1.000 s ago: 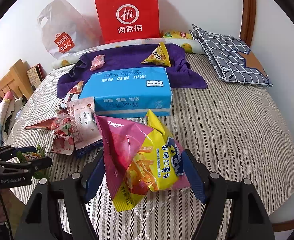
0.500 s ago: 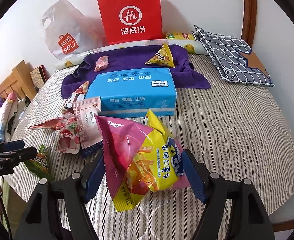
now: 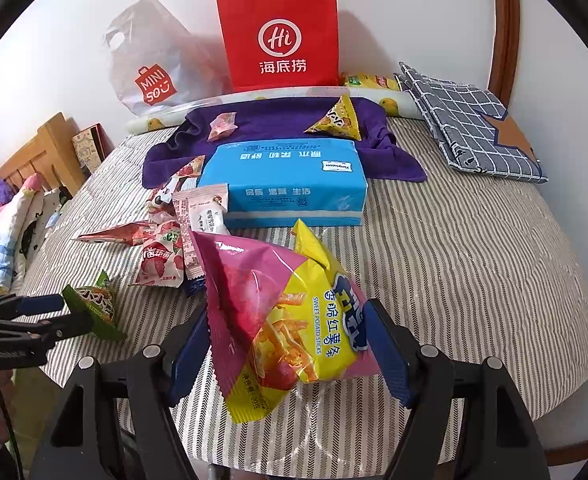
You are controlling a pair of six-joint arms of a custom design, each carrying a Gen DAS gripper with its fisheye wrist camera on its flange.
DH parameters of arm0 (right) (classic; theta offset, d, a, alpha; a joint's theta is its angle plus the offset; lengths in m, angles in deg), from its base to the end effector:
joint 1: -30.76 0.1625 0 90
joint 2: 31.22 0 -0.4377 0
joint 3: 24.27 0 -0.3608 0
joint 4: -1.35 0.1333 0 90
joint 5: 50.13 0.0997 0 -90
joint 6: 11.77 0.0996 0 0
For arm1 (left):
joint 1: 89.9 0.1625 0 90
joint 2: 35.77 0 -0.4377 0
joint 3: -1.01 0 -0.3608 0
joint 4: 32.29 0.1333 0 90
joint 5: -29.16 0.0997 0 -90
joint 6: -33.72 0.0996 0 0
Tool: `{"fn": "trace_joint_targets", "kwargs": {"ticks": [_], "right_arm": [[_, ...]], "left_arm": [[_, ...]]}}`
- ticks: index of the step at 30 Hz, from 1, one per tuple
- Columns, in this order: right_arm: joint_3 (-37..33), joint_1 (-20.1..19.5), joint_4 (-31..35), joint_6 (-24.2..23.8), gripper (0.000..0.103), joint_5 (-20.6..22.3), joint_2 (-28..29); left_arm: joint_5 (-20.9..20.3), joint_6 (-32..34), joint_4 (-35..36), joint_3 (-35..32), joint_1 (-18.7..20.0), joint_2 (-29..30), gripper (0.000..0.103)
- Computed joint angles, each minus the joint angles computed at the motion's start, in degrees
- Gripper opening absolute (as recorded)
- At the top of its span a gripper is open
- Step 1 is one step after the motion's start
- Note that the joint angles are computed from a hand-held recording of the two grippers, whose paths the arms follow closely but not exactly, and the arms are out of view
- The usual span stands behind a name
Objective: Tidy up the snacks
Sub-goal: 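Carry the green pack and pink-yellow chip bag over the purple towel with both grippers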
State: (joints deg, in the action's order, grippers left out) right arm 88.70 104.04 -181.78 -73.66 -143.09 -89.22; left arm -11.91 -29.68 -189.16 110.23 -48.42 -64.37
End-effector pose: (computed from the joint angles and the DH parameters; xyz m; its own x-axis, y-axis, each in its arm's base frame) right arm -0.0438 -0.5913 0.2216 -0.6458 -0.5145 0.5641 -0.7289 0.6352 -0.2553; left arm -0.2548 -0.5035 -0.0712 -0.7854 -0.3017 -0.5404 0.0568 0.8343 -0.5484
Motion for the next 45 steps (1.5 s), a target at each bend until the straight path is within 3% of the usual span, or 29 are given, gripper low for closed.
{"fn": "trace_joint_targets", "kwargs": {"ticks": [11, 20, 33, 45], "right_arm": [[-1.92, 0.01, 0.75, 0.62, 0.073, -1.78, 1.54], [-4.0, 0.21, 1.7, 1.71, 0.073, -2.9, 2.24], [-7.17, 2.02, 4.57, 2.11, 0.073, -1.85, 1.74], [-14.49, 5.94, 7.95, 2.67, 0.073, -0.21, 3.55]], "left_arm": [[-0.13, 4.66, -3.07, -3.05, 2.04, 2.84, 0.077], [0.16, 8.33, -5.31, -4.01, 2.26, 3.18, 0.062], [-0.12, 13.73, -8.71, -5.62, 1.69, 0.56, 0.062], [-0.58, 23.49, -10.06, -15.8, 4.02, 1.22, 0.062]]}}
